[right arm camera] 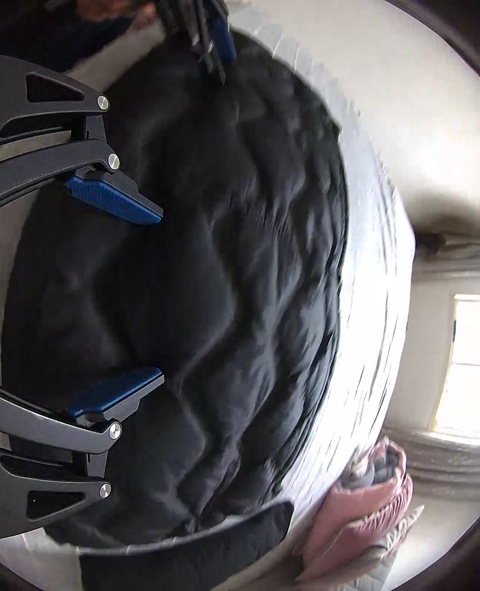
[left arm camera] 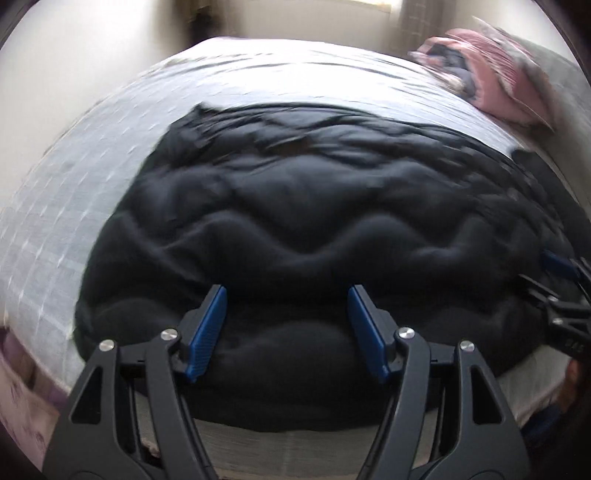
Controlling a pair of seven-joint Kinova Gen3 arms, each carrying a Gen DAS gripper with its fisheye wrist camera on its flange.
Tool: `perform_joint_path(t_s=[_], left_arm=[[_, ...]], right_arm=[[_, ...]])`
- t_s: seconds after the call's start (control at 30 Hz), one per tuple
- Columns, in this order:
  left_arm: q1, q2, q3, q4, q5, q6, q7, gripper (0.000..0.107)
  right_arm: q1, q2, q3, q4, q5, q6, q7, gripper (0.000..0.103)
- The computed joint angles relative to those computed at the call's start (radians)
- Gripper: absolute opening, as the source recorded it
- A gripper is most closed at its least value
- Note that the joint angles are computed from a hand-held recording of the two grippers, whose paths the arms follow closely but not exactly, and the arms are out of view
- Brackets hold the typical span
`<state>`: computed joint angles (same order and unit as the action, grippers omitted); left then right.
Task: Fold large clothes
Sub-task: 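Smooth the folded jacket with both grippers and grasp its hem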
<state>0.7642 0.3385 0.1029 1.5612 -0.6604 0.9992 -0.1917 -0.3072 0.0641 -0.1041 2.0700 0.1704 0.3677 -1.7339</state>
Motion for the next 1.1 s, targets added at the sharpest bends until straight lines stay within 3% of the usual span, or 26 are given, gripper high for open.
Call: perform_joint_path(t_s=[0.17,0.3,0.43,0.53,0.6,0.67,0.73,0.8,0.97,1.0,1.07,1.1], left_arm=[[-0.049,-0.039,-0.012,0.061,0.035,-0.015,0.057,0.068],[-0.081,-0.069,-0.005,0.099,0.053,-0.036,0.093,0.068],[-0.123,-0.110,0.013,0.144,0.066,-0.072,0.093,0.068],[-0.156,-0.161,0.007,0.206,0.077,-0.111,0.156,0.068],[-0.182,-0.187,0.010,0.239,0.089,-0.124,0.198,0.068],[-0.200,-0.207,0.001,0.260,0.121,-0.132,0.214,0.068],[-0.261,-0.242,0.032,0.305,0.147,-0.193,0.213,0.068],[-0.269,-0.267,0.016,0.338,0.175,-0.230,0.201,0.068],[-0.354,-0.364,0.063,0.481,0.275,-0.429,0.193,0.068],[-0.370,-0.376,0.083,0.506,0.264,-0.458,0.221,0.068],[-0.391,-0.404,0.121,0.547,0.228,-0.492,0.297,0.068],[-0.403,-0.419,0.137,0.566,0.218,-0.513,0.324,0.068]], right_arm=[[0.084,0.008,0.063,-0.033,-0.027,0.071,-0.049,0.081],[0.231,0.040,0.091,-0.066,-0.159,0.113,0.014,0.083],[0.312,0.081,0.147,-0.114,-0.223,0.167,0.016,0.084],[0.450,0.108,0.087,-0.145,-0.329,0.205,0.066,0.084],[0.487,0.121,0.070,-0.167,-0.334,0.213,0.058,0.084],[0.450,0.086,0.086,-0.139,-0.274,0.156,0.008,0.084],[0.357,0.024,0.139,-0.082,-0.193,0.082,-0.052,0.084],[0.298,-0.001,0.152,-0.054,-0.147,0.024,-0.065,0.084],[0.282,-0.012,0.049,-0.018,-0.240,-0.071,0.091,0.082],[0.289,-0.007,0.021,-0.019,-0.271,-0.081,0.131,0.079],[0.253,-0.012,0.018,-0.003,-0.324,-0.104,0.207,0.058],[0.237,-0.003,0.017,0.002,-0.329,-0.126,0.227,0.053]])
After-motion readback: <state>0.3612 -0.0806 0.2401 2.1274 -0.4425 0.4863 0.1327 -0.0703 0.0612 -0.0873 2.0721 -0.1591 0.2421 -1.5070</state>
